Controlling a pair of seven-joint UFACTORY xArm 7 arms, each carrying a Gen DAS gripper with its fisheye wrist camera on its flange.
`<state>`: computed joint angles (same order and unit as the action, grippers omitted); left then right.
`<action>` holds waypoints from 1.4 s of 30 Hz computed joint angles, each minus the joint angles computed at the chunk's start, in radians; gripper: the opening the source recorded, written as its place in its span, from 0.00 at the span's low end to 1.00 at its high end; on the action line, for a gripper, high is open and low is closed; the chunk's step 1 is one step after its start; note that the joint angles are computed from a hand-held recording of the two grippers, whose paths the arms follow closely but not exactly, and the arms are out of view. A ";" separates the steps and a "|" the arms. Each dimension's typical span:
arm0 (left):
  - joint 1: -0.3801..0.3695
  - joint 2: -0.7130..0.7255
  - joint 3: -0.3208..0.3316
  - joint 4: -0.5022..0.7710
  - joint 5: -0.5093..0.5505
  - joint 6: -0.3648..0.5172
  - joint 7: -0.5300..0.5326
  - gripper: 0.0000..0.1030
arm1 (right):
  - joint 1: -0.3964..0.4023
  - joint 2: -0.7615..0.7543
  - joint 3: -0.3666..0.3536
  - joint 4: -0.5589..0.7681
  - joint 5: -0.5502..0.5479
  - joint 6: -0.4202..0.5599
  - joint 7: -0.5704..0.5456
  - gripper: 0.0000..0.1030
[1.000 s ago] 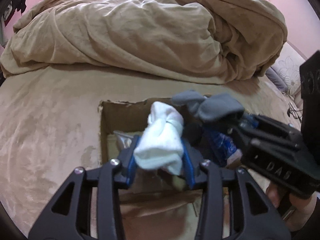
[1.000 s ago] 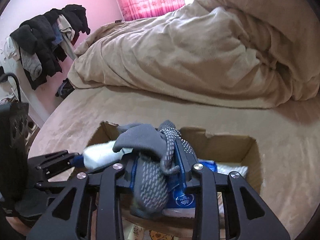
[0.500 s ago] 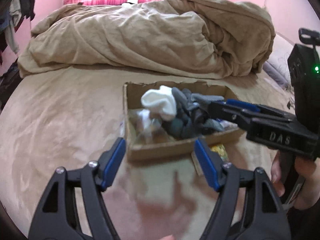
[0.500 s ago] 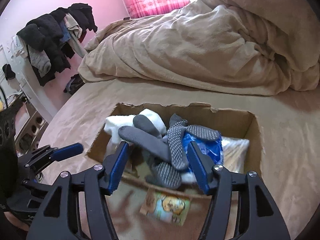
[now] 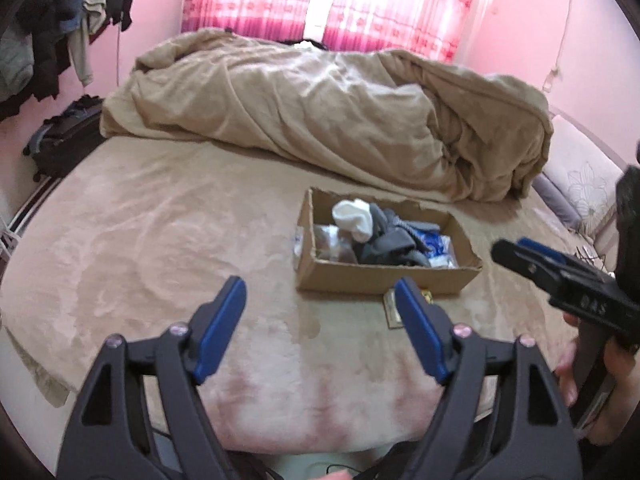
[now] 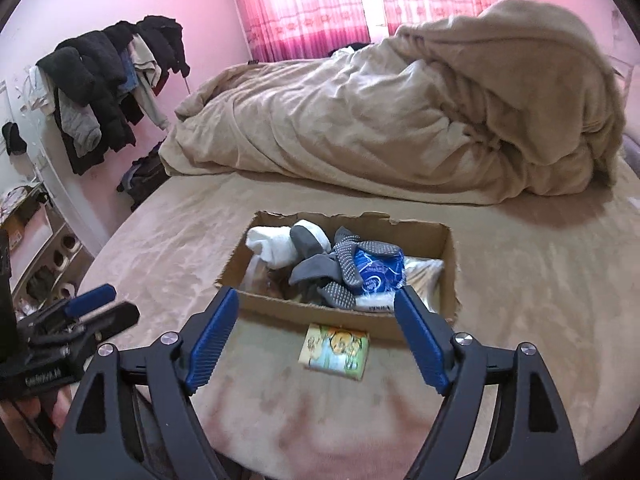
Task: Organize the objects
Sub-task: 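Reach the right tool to the cartoon tissue pack and grasp it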
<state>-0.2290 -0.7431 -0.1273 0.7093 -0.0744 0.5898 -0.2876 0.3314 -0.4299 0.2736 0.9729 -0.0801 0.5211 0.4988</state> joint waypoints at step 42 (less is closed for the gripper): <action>-0.026 0.200 0.006 -0.212 0.036 -0.302 0.000 0.76 | -0.030 0.219 0.056 -0.100 -0.252 -0.122 0.228 0.80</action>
